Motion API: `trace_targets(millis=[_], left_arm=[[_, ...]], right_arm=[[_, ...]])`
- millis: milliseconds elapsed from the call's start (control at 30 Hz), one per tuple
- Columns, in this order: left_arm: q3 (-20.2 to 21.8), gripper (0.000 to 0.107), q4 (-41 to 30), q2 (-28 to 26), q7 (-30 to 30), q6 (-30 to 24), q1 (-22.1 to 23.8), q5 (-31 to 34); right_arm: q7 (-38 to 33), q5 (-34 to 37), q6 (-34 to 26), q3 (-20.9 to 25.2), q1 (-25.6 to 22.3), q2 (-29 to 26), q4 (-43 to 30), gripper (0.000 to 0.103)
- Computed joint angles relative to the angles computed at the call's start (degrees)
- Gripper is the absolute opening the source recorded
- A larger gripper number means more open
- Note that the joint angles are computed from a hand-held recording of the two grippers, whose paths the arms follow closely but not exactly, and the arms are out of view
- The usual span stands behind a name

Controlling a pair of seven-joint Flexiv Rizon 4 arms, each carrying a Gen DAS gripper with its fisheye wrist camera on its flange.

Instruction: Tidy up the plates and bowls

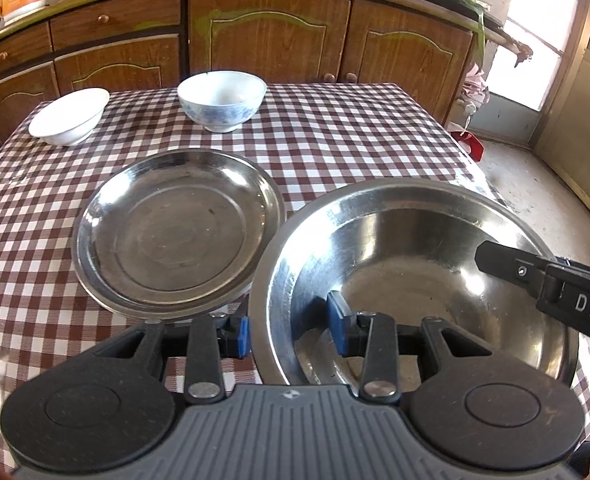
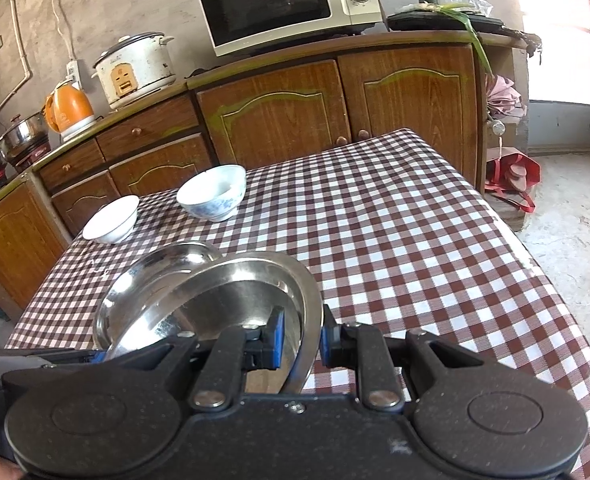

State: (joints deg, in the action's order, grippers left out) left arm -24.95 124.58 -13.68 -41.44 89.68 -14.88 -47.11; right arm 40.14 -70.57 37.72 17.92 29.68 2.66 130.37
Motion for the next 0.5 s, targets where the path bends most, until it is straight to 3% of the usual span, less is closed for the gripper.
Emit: trace_targets(millis=[500], left_arm=[[0.16, 0.039, 1.15, 1.24, 2.57, 0.88, 0.88, -3.78]], right_arm=[[-0.76, -1.49, 0.37, -0.77, 1.43, -3.17, -3.13, 0.023]])
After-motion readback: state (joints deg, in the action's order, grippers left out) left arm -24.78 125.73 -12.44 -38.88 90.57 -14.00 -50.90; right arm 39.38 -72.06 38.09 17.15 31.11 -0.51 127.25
